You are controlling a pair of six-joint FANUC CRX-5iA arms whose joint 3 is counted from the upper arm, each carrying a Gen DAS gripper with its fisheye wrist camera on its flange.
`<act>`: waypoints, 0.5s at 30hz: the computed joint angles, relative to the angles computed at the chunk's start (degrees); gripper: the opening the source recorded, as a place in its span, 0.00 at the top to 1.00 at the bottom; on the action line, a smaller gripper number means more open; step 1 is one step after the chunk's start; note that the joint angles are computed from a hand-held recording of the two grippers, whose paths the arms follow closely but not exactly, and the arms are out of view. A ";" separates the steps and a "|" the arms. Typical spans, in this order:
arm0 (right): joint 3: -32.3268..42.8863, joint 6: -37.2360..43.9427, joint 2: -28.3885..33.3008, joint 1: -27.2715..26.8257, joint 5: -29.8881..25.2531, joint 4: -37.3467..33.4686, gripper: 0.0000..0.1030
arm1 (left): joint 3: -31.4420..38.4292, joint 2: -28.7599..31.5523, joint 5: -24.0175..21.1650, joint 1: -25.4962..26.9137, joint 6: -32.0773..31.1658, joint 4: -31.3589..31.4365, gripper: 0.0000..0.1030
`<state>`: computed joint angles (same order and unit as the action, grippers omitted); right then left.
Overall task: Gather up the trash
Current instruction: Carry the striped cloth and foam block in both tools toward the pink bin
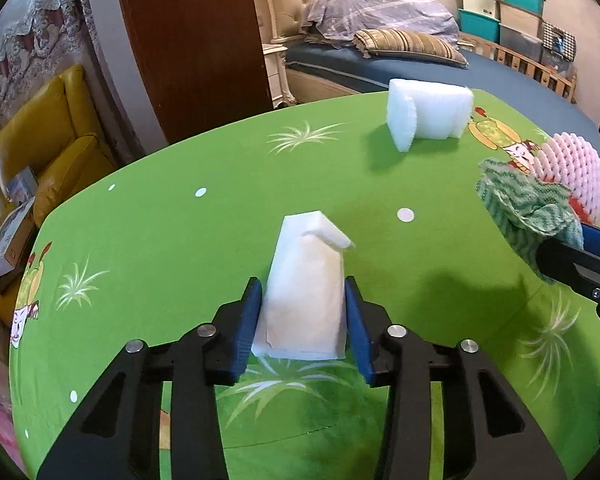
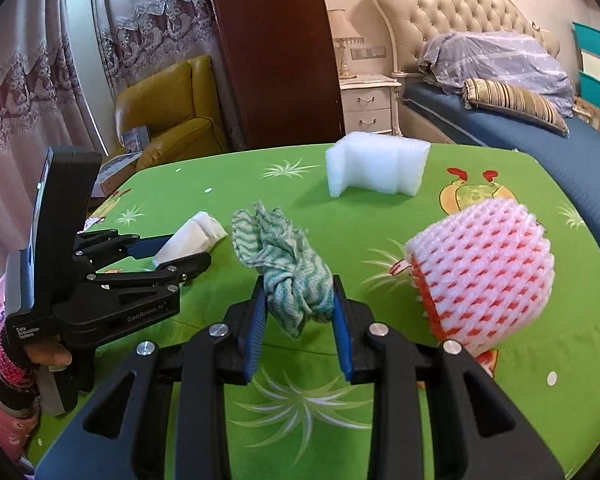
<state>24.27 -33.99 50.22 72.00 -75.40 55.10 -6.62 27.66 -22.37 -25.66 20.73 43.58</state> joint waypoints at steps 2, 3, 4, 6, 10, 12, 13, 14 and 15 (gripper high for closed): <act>1.21 0.72 0.67 0.17 -1.10 -0.11 0.71 | -0.98 -0.28 0.57 0.09 -1.60 3.26 0.65; 1.16 0.72 0.67 0.22 -1.21 0.06 0.71 | -2.64 -0.87 1.08 0.10 -5.04 8.34 0.66; 1.27 0.82 0.75 0.28 -1.45 0.18 0.71 | -4.28 -1.64 1.19 0.31 -7.45 12.44 0.66; 3.05 2.16 1.67 0.39 -2.88 -0.35 0.71 | -6.18 -2.91 -0.22 1.24 -8.04 14.60 0.66; 11.29 8.91 6.19 1.42 -7.87 -1.10 0.71 | -15.28 -8.86 1.66 1.15 -18.72 26.60 0.66; 12.97 8.91 7.07 2.06 -7.78 -1.10 0.71 | -20.08 -12.45 2.39 0.94 -25.60 34.84 0.66; 14.31 8.63 7.78 2.55 -7.68 -1.21 0.71 | -22.09 -13.99 2.96 0.55 -29.15 39.02 0.66; 16.02 9.00 8.75 2.94 -8.34 -1.33 0.71 | -24.19 -15.67 3.66 0.18 -32.64 43.10 0.66; 18.46 9.70 10.14 3.44 -9.40 -1.38 0.71 | -26.19 -17.37 3.84 0.17 -35.23 46.08 0.65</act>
<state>42.74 -24.29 60.35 75.45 -84.80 53.72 -32.82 10.30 -18.53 -25.49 -14.50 89.66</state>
